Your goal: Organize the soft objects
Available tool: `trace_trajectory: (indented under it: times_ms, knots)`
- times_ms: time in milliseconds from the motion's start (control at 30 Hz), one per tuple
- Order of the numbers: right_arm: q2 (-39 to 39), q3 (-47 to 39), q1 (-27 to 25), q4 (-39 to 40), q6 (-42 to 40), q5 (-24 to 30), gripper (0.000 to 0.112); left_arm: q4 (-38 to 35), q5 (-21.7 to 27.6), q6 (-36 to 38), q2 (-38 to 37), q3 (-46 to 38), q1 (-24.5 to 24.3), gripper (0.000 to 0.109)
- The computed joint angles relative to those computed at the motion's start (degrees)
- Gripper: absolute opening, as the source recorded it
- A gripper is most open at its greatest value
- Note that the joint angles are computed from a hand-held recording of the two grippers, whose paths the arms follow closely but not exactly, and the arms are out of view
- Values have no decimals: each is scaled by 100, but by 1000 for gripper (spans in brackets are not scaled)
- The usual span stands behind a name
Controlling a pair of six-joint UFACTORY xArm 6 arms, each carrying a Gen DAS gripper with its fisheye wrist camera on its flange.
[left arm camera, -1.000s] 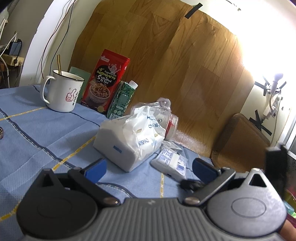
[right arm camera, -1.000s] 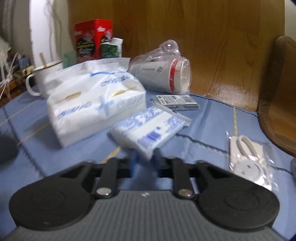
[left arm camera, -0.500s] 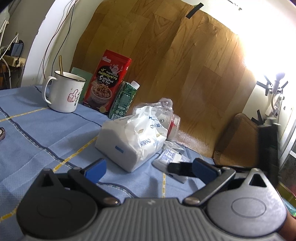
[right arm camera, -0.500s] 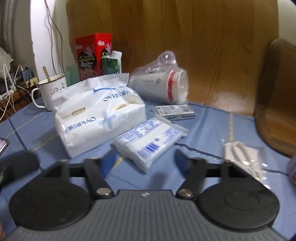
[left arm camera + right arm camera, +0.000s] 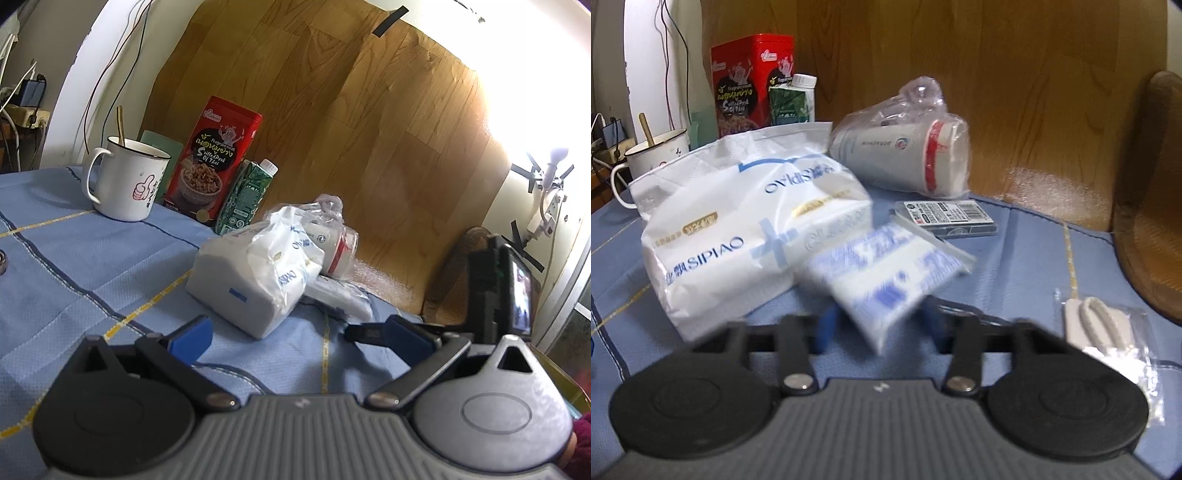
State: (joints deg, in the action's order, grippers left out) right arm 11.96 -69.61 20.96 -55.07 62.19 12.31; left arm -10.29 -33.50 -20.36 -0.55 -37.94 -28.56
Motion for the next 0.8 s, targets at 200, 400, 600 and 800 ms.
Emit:
trace_trajectory:
  times_ms: [200, 400, 600, 800]
  knots:
    - [-255, 284, -59, -487, 448, 49, 2, -113, 29, 112, 8, -22, -23, 102]
    - [-519, 563, -157, -568, 609, -141, 8, -77, 30, 67, 4, -18, 2, 102]
    - [-382, 314, -190, -617, 996, -225, 42, 22, 40, -16, 5, -22, 31, 102]
    - [6, -213, -32, -228, 574, -80, 65, 63, 20, -45, 10, -18, 35, 102]
